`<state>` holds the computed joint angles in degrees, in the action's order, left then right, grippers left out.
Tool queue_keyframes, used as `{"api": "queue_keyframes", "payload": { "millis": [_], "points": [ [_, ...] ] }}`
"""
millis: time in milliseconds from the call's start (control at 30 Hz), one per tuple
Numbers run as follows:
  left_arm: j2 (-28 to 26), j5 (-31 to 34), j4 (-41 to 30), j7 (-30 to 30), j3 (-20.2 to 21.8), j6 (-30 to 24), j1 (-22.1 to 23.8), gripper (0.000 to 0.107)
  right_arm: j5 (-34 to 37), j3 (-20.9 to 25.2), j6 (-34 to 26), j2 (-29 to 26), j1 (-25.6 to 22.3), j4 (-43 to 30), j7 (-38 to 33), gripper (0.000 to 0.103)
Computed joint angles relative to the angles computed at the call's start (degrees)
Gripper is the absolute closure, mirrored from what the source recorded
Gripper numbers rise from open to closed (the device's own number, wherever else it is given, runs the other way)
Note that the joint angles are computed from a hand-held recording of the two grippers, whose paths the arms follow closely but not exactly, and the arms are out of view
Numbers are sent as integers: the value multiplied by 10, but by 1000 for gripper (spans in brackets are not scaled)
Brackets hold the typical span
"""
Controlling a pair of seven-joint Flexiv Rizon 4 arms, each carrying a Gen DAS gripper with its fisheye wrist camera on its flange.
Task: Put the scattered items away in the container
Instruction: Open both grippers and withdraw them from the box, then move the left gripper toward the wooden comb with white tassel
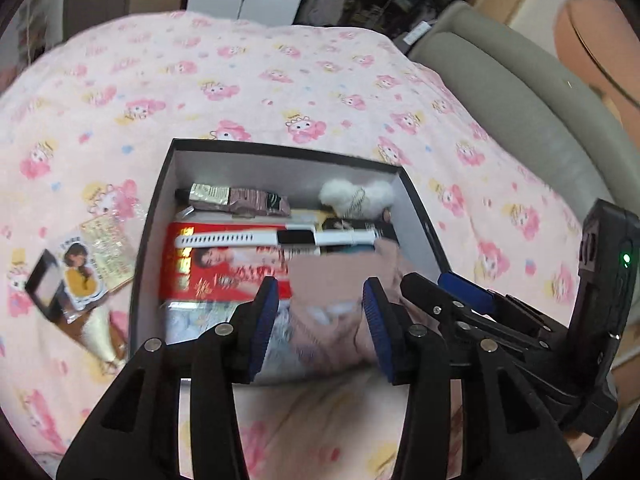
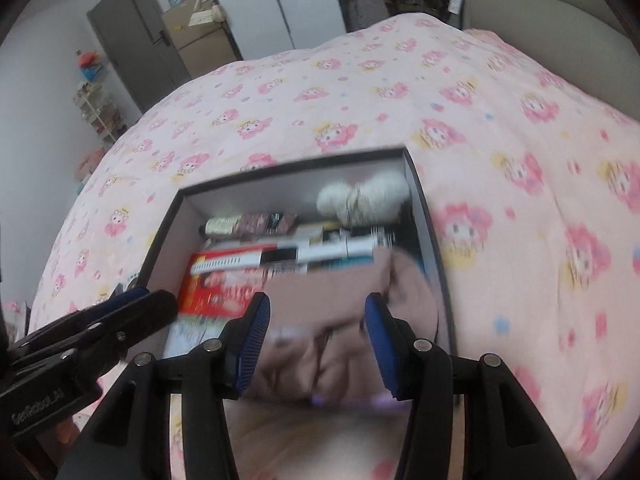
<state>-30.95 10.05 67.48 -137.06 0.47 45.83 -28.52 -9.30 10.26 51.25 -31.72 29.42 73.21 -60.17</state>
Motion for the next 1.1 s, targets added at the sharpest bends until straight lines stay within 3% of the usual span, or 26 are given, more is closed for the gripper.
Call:
{"api": "queue_keyframes", "payload": {
  "millis": [267,500,867,1100],
  "points": [
    [61,14,93,-1,-11,41,-16,48,-71,-21,67,77,29,124,83,58],
    [117,31,178,-23,-19,68,-17,48,-127,-9,68,107,44,170,117,57],
    [224,56,334,-103,-25,110,19,48,-113,26,24,60,81,107,60,58],
    [297,61,440,-147,-33,137,76,48,-64,46,-20,-20,119,-6,-2,58]
  ]
}}
